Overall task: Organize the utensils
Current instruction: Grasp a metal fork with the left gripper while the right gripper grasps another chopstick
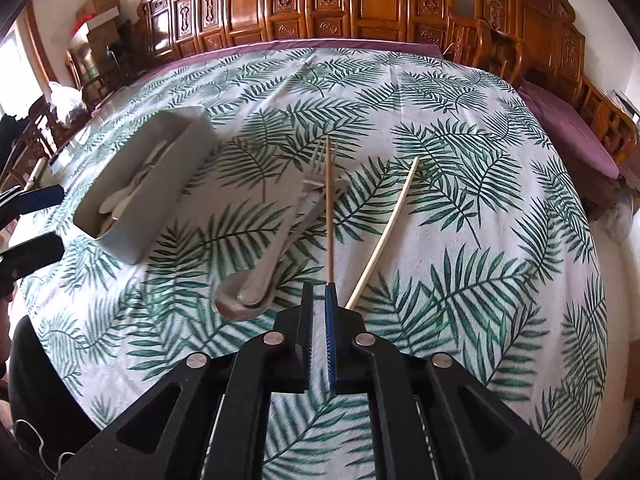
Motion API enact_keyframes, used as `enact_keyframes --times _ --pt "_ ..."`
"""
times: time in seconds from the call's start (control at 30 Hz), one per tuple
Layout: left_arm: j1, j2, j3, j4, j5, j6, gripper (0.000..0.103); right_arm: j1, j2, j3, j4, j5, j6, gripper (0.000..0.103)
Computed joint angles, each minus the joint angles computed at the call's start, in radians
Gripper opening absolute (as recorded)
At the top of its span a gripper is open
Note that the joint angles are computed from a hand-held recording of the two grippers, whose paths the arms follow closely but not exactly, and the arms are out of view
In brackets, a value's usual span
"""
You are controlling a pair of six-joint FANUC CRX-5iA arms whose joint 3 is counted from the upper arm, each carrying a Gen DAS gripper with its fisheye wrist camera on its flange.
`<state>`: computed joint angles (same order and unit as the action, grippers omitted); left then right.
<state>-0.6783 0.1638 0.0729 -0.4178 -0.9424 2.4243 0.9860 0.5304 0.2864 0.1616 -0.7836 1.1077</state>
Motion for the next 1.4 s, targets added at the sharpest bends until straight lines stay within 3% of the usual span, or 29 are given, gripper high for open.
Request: enact_keyframes --times 0.1,0.47,0.53,0.6,0.8,1.03,1.17,1.4 --pt "-0.003 0.027 0.025 0.002 -0.004 -0.014 0.095 -0.016 0.037 0.053 -0.036 -0.015 0.054 0.02" --pt "0.01 0.086 0.085 0.025 -0.017 -0.065 0.095 -0.059 0.212 0.31 -0.132 -0.165 0.197 0.019" --pt "0.013 0.098 0.097 0.036 -0.022 -0.083 0.095 -0.063 0.224 0.325 -0.141 -0.178 0.203 0.014" --pt "0.018 0.109 0.104 0.05 -0.02 -0.099 0.095 -0.064 0.22 0.311 -0.136 -0.16 0.205 0.007" --pt "0.042 0.14 0.12 0.112 -0.008 -0.144 0.095 -0.079 0.147 0.217 -0.19 -0.081 0.208 0.006" --pt "0.045 0.214 0.196 0.133 -0.03 -0.194 0.095 -0.066 0.032 0.064 -0.148 0.006 0.145 0.006" --pt "0.071 0.237 0.198 0.199 0.023 -0.232 0.095 -0.056 -0.013 -0.015 -0.111 0.031 0.11 0.006" --pt "0.109 0.315 0.26 0.276 0.025 -0.274 0.095 -0.066 -0.072 -0.121 -0.099 0.084 0.043 0.006"
